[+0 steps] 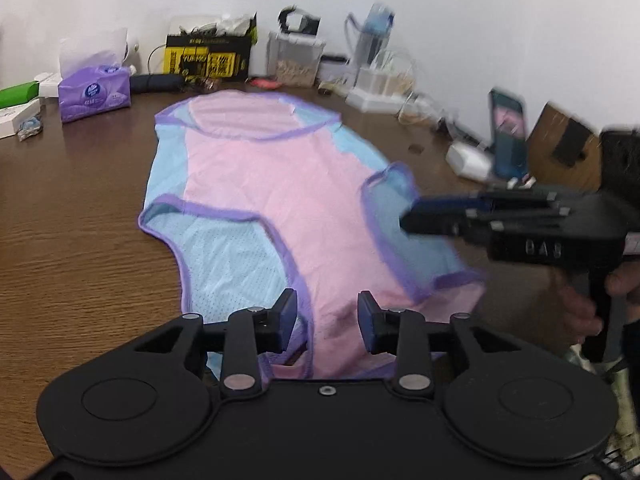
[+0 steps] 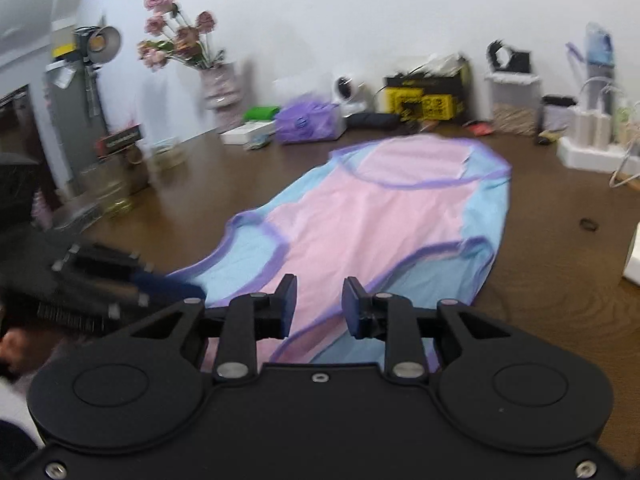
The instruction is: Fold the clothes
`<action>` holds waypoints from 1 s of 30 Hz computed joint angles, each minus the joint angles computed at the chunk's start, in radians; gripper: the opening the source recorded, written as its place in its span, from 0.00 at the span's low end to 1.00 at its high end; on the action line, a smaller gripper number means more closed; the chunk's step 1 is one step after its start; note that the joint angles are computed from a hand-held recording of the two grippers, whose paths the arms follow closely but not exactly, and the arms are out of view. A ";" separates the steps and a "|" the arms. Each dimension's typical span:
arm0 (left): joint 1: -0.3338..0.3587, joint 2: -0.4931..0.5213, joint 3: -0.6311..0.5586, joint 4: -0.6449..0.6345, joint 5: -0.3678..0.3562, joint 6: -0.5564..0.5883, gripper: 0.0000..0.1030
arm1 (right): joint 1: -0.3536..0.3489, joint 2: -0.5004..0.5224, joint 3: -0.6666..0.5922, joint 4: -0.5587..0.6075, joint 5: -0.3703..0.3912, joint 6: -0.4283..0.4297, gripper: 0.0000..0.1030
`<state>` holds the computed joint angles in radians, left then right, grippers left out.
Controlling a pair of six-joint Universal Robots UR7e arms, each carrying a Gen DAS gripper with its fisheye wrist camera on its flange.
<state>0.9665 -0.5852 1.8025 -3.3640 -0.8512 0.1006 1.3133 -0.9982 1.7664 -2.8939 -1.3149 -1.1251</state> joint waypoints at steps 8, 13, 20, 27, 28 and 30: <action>-0.010 -0.011 0.057 -0.074 0.063 0.053 0.31 | 0.023 0.017 0.040 -0.112 -0.146 -0.120 0.30; -0.009 -0.026 0.076 -0.085 0.085 0.039 0.31 | 0.038 0.016 0.053 -0.149 -0.188 -0.131 0.36; -0.028 -0.068 0.137 -0.203 0.094 -0.063 0.55 | 0.064 -0.027 0.018 -0.078 -0.126 -0.037 0.64; -0.051 -0.056 0.123 -0.205 0.289 -0.212 0.59 | 0.169 0.050 -0.263 0.199 -0.061 0.118 0.71; -0.042 -0.058 0.115 -0.142 0.290 -0.263 0.59 | 0.192 0.088 -0.311 0.211 -0.087 0.126 0.71; -0.032 -0.057 0.100 -0.082 0.280 -0.296 0.59 | 0.235 0.178 -0.414 0.222 -0.133 0.143 0.71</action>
<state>0.9342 -0.6422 1.9021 -3.4462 -0.5711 -0.1954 1.5482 -0.8202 1.3523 -2.6717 -1.4483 -0.9822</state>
